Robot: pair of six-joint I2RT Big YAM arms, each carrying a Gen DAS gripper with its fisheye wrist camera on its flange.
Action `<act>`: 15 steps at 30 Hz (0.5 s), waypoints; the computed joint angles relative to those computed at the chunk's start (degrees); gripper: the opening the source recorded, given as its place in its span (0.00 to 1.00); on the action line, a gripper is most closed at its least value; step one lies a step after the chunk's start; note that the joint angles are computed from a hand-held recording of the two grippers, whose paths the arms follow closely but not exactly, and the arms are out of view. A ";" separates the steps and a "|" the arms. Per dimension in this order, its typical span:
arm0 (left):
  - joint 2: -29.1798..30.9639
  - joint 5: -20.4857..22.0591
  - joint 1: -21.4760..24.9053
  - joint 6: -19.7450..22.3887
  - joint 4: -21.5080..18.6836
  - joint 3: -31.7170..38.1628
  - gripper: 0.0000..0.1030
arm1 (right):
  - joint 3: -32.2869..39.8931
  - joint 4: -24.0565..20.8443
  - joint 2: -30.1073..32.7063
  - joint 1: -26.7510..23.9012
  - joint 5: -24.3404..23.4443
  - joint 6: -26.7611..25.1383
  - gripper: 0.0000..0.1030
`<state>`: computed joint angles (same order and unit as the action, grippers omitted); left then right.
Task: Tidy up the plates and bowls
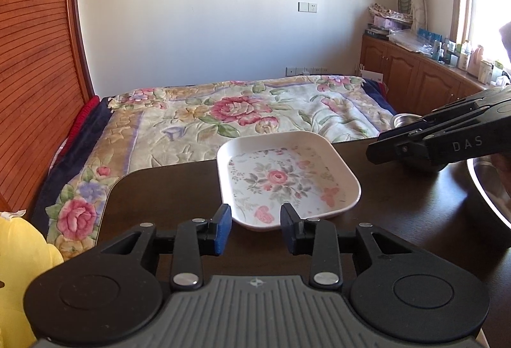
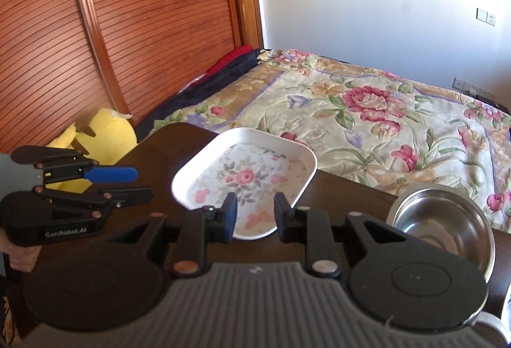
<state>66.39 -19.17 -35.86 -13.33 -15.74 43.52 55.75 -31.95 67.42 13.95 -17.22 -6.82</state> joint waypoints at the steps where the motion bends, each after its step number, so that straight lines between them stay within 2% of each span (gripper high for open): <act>1: 0.59 0.33 0.47 0.24 0.26 0.29 0.39 | 0.40 -0.09 0.68 -0.05 0.00 0.29 0.29; 3: 1.62 0.91 1.32 0.73 0.83 0.68 0.43 | 1.09 -0.09 1.93 -0.06 0.31 1.09 0.41; 6: 3.08 1.54 2.42 1.14 1.71 1.13 0.54 | 2.27 -0.44 3.72 0.16 1.33 1.35 0.48; 10: 5.26 2.33 3.74 1.26 3.14 1.74 0.62 | 3.44 -0.76 5.60 0.62 2.70 1.19 0.55; 15: 7.54 3.85 5.45 1.16 4.37 2.61 0.62 | 4.85 -1.61 7.89 0.96 4.26 0.90 0.57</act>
<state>73.93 -15.31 -30.41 -12.17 -11.37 46.13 60.60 -33.57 75.31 14.91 -12.96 -5.92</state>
